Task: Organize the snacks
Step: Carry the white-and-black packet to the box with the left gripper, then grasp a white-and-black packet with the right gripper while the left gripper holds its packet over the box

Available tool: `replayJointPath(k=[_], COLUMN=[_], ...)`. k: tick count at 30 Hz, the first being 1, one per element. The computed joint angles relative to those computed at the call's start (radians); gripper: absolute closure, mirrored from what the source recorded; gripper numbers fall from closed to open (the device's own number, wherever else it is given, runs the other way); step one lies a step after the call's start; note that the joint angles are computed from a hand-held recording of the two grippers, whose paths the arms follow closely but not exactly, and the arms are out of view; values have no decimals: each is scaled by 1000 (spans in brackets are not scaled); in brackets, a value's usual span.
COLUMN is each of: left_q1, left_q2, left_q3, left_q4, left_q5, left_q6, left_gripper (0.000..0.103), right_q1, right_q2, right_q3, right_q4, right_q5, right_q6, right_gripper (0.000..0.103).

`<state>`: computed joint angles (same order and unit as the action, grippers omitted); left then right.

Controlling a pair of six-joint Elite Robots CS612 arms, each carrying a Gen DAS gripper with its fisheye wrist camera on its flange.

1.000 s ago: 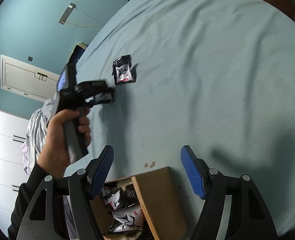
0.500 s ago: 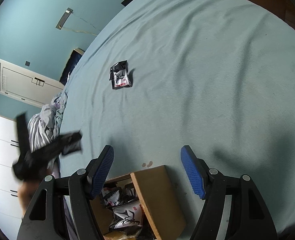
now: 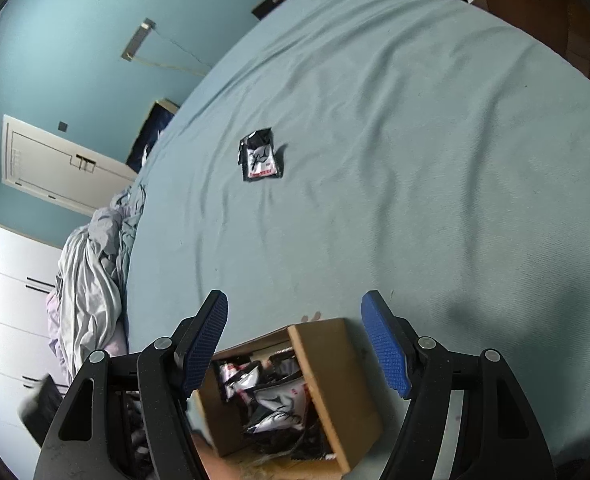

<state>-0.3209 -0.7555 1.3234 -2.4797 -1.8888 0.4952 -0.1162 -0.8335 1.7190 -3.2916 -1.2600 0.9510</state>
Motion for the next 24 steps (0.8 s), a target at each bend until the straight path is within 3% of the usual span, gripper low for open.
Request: replayJointPath(k=[4, 8, 9, 11, 13, 16, 19, 21, 24], left_q1=[-1, -1, -2, -5, -3, 9, 23, 28, 34], left_q2=[14, 26, 30, 37, 39, 50, 81, 108, 142], left_q3=[-18, -51, -61, -81, -78, -97, -150, -198, -261], left_q4=[94, 201, 229, 280, 228, 164, 158, 198, 283], left_q5=[-8, -38, -46, -48, -52, -77, -83, -73, -87], left_q6=[56, 124, 139, 162, 118, 37, -70, -138, -175], left_gripper=[81, 80, 77, 60, 19, 15, 14, 14, 14], right_q1=[-11, -17, -20, -27, -29, -22, -6, 6, 15], right_q2=[-8, 40, 61, 124, 179, 259, 331, 376, 414], right_q3=[-97, -248, -292, -410, -507, -642, -776, -860, -921], right_q4=[231, 404, 441, 542, 607, 661, 779, 865, 896], right_q5=[31, 25, 40, 84, 96, 54, 3, -35, -67], right_q6=[-118, -175, -186, -177, -144, -105, -141, -161, -122], right_gripper=[32, 26, 24, 24, 24, 24, 24, 24, 24])
